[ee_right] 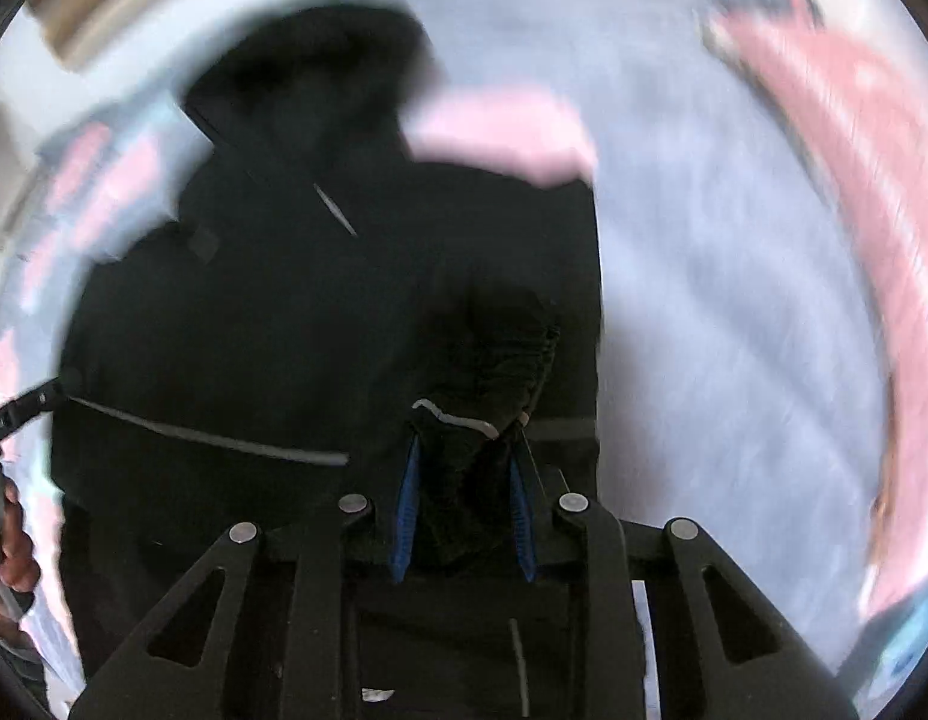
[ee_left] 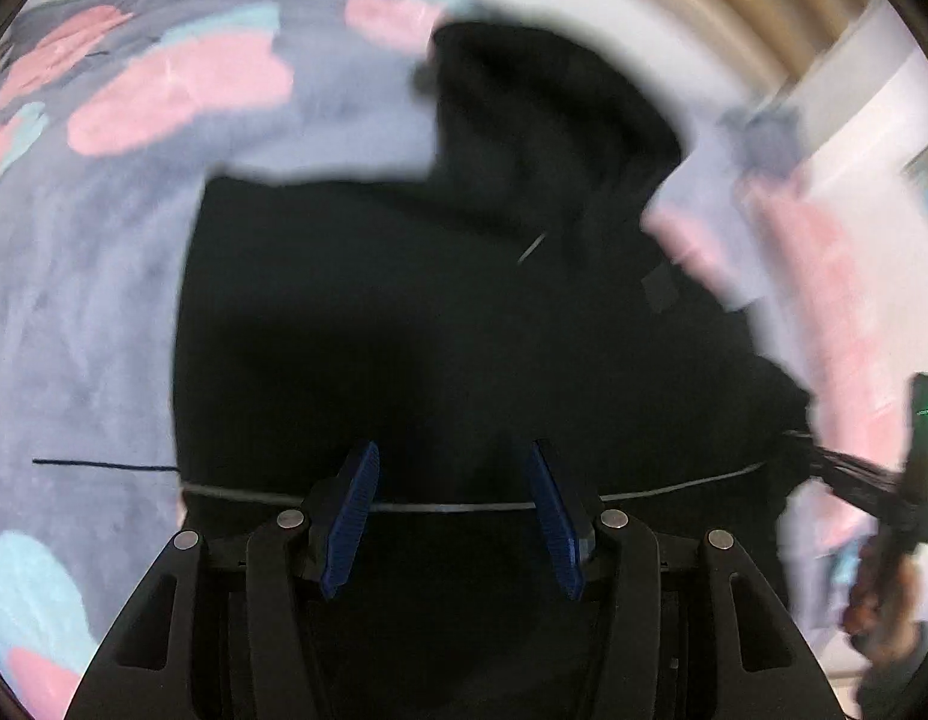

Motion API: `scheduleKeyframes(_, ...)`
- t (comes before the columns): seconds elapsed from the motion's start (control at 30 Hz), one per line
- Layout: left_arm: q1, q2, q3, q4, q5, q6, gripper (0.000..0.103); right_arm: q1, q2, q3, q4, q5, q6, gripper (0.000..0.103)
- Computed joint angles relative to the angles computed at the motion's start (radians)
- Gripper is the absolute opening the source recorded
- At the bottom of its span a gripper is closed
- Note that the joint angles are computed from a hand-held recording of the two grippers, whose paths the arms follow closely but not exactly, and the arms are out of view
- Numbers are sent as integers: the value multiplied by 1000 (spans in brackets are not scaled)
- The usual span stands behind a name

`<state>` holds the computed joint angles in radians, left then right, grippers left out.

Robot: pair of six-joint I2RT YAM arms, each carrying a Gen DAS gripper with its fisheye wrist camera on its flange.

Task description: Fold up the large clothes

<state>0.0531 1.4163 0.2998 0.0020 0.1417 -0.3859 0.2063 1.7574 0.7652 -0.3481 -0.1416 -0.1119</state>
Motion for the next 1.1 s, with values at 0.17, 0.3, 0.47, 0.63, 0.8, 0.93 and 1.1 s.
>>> scheduleKeyframes(0.17,3,132,-8,131,-16,4,52,-36,70,-31,73,-25,-35,30)
scheduleKeyframes(0.3,42,19,-9,28,50,48,53,-91,-16,32,-101,-62,-63,45)
scheduleKeyframes(0.47,96,-189,29,-148,106,54,53,21,-237,53,-123,-41,-36,61)
scheduleKeyframes(0.63,107,-77,87,-95,73,32,53,212,-99,93,8,53,30,61)
scheduleKeyframes(0.8,126,207,114,59,-31,9,52,293,213,194,79,225,38,59)
scheduleKeyframes(0.93,201,325,182,42,53,-4,52,267,242,215,51,209,58,62)
scheduleKeyframes(1.1,164,139,157,-67,45,10,53,189,98,184,-37,114,18,60)
